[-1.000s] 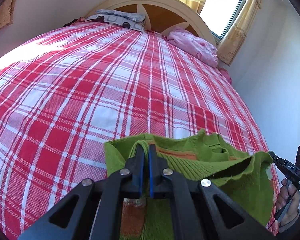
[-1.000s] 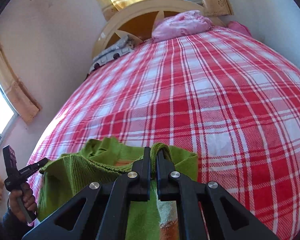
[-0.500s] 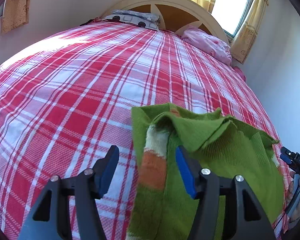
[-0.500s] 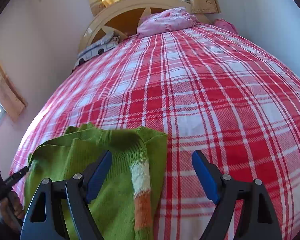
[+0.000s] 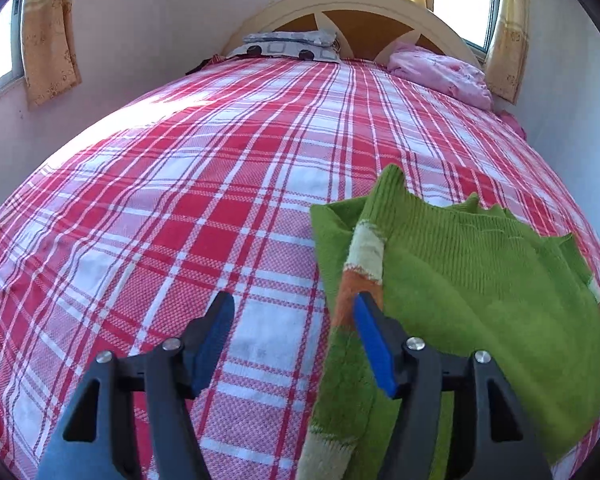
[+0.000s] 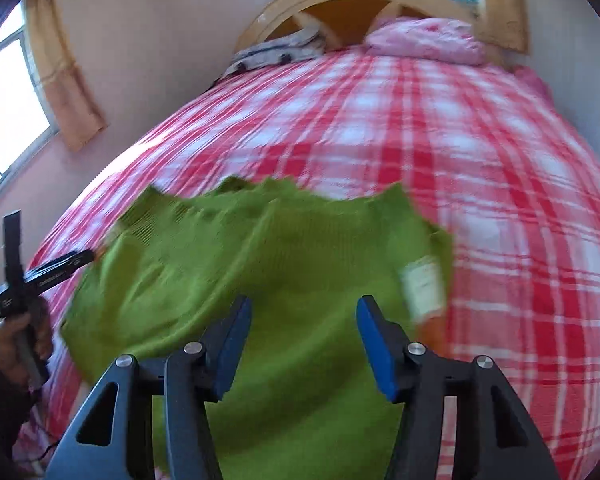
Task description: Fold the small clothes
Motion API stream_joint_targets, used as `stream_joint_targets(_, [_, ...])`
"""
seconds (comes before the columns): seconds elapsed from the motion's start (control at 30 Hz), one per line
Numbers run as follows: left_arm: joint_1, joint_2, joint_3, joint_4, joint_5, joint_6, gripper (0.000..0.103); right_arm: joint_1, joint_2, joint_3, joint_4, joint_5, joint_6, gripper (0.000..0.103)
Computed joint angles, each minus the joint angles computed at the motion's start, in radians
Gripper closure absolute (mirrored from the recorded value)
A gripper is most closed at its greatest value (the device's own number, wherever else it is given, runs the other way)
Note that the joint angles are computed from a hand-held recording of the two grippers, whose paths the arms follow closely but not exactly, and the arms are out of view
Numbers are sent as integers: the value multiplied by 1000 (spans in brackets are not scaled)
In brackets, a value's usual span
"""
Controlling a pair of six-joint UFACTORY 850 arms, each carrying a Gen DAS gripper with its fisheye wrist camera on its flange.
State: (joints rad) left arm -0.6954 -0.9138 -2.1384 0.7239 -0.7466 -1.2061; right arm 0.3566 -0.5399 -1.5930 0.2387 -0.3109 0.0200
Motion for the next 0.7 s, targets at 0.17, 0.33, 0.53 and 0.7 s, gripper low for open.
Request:
stream_joint_targets(0.17, [-5,51,106,67,44,-134,37,59,-160,-219,5,-202,-17,52])
stream_joint_targets(0.33, [-3,63,145,52,69,-164,37,93,-356,-502,-509,-309,421,58])
stream_joint_targets(0.53, [-1,94,210,58,117,-210,37,89,-288,-411,-553,-188,567,58])
stream_joint_targets(0.7, [13,125,271,66,205,-265,37,139,-236,-354,-482,-137,361,58])
